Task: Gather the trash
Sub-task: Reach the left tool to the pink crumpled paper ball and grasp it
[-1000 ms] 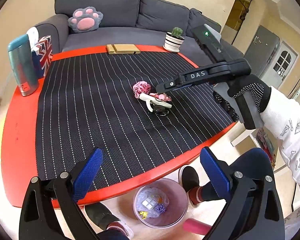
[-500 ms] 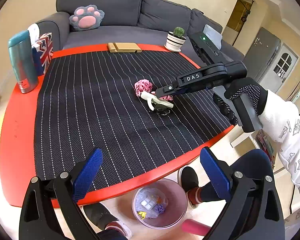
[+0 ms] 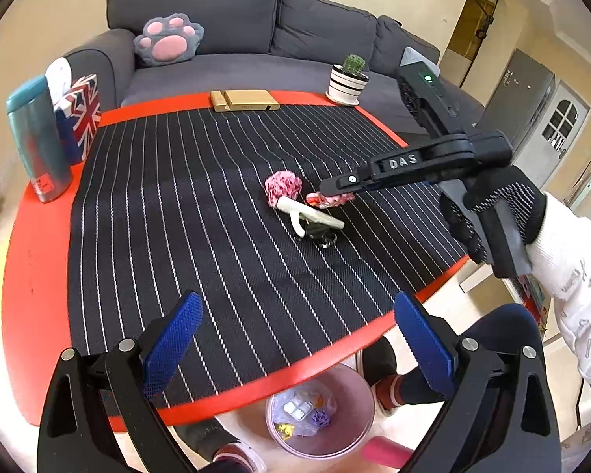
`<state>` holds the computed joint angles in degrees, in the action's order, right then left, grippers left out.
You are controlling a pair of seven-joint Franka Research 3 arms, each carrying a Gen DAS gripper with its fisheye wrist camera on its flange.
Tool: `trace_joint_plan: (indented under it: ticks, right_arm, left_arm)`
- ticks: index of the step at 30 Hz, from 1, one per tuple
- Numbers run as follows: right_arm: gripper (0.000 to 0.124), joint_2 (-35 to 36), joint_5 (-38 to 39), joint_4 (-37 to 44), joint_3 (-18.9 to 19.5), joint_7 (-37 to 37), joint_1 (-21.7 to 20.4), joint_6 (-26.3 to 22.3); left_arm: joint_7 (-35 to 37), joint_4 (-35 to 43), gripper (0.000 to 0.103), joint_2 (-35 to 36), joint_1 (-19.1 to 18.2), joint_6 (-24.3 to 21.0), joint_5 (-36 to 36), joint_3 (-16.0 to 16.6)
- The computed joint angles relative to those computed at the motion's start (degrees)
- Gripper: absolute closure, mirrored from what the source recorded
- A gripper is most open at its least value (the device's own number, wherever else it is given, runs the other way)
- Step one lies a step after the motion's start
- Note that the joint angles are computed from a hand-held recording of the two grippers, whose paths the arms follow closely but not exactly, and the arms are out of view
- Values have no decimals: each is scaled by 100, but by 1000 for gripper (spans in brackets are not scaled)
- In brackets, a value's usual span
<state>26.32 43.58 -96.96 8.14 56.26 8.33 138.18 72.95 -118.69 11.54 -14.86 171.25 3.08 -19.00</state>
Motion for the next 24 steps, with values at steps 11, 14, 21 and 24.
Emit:
trace_joint_plan:
  ticks: [11, 14, 21, 24]
  right_arm:
    - [102, -378, 47, -305, -88, -143, -76, 160]
    - [102, -444, 89, -378, -113, -199, -109, 174]
    - [102, -490, 81, -459, -182, -197, -149, 201]
    - [102, -514, 70, -511, -201, -194, -163, 231]
  left_arm:
    - [-93, 1563, 9, 917, -187, -963, 456, 238]
    - [-59, 2154, 9, 1277, -220, -1375, 502, 265]
    - [-6, 3594, 9, 2123, -477, -2477, 754, 453]
    - [75, 4315, 9, 2574, -547, -3003, 721, 460]
